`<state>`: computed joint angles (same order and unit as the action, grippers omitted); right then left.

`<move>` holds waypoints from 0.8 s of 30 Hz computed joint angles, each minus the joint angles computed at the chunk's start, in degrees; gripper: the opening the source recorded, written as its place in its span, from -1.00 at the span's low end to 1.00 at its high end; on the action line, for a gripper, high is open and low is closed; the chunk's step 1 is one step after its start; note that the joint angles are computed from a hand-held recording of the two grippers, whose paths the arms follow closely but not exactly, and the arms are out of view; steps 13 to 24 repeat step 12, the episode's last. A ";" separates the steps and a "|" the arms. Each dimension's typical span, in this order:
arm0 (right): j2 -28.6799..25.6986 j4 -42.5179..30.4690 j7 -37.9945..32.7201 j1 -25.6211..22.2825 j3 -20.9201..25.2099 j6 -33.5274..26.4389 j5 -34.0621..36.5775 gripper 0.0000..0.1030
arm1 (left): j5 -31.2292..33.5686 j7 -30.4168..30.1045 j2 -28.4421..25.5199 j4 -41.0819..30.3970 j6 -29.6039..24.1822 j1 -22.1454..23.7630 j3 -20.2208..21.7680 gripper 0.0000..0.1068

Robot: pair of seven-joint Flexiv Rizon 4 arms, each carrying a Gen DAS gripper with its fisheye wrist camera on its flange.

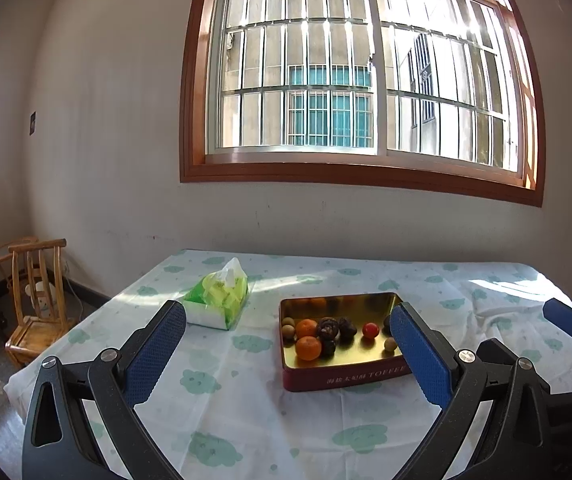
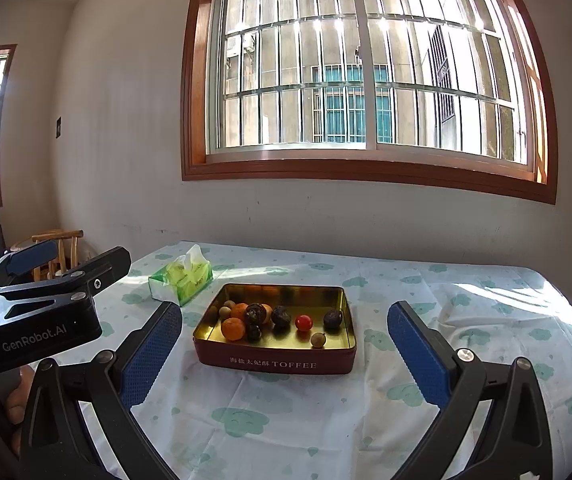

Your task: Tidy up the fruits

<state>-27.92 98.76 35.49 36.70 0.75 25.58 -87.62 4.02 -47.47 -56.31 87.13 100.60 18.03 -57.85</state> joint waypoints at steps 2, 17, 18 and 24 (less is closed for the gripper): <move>-0.06 0.25 0.36 -0.48 0.04 0.85 0.18 0.99 | -0.31 0.03 0.07 -0.72 -0.27 -0.89 0.94 0.90; 1.20 6.06 0.33 -6.80 0.32 10.50 4.74 0.99 | -5.68 0.12 0.78 -8.37 -3.27 -9.21 10.54 0.90; 1.20 6.06 0.33 -6.80 0.32 10.50 4.74 0.99 | -5.68 0.12 0.78 -8.37 -3.27 -9.21 10.54 0.90; 1.20 6.06 0.33 -6.80 0.32 10.50 4.74 0.99 | -5.68 0.12 0.78 -8.37 -3.27 -9.21 10.54 0.90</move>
